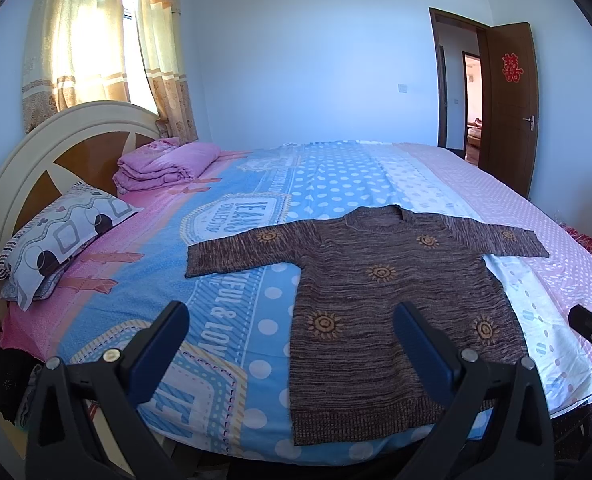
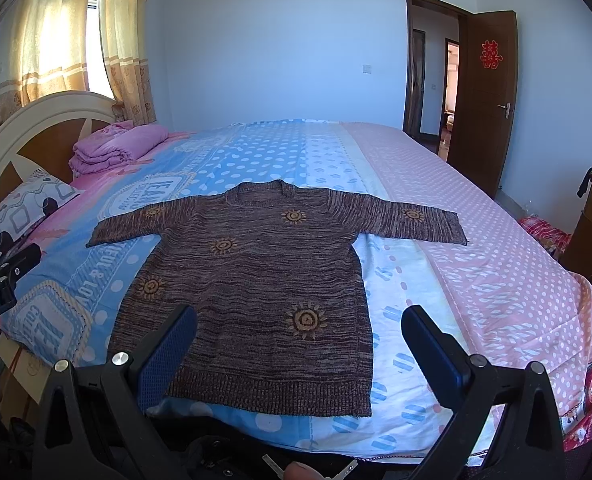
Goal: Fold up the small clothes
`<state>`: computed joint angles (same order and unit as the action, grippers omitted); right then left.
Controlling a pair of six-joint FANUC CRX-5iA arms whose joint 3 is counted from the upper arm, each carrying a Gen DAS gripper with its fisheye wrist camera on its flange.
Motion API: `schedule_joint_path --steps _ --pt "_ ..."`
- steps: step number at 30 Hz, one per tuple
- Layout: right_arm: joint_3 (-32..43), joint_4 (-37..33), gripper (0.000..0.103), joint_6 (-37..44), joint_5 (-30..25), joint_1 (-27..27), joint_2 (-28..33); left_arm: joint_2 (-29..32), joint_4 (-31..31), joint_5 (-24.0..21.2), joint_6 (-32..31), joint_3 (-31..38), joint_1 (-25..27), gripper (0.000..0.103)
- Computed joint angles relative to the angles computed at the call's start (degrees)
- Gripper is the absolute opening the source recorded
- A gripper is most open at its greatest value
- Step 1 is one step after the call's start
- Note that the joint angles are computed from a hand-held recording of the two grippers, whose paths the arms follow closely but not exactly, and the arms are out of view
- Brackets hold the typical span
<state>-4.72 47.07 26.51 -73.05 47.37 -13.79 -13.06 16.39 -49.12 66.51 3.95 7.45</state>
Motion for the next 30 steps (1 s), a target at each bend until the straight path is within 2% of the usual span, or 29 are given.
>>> schedule_joint_path --steps 30 --pt "0.41 -1.11 0.102 1.04 -0.07 -0.25 0.41 0.19 -0.54 -0.30 -0.18 -0.28 -0.41 0.103"
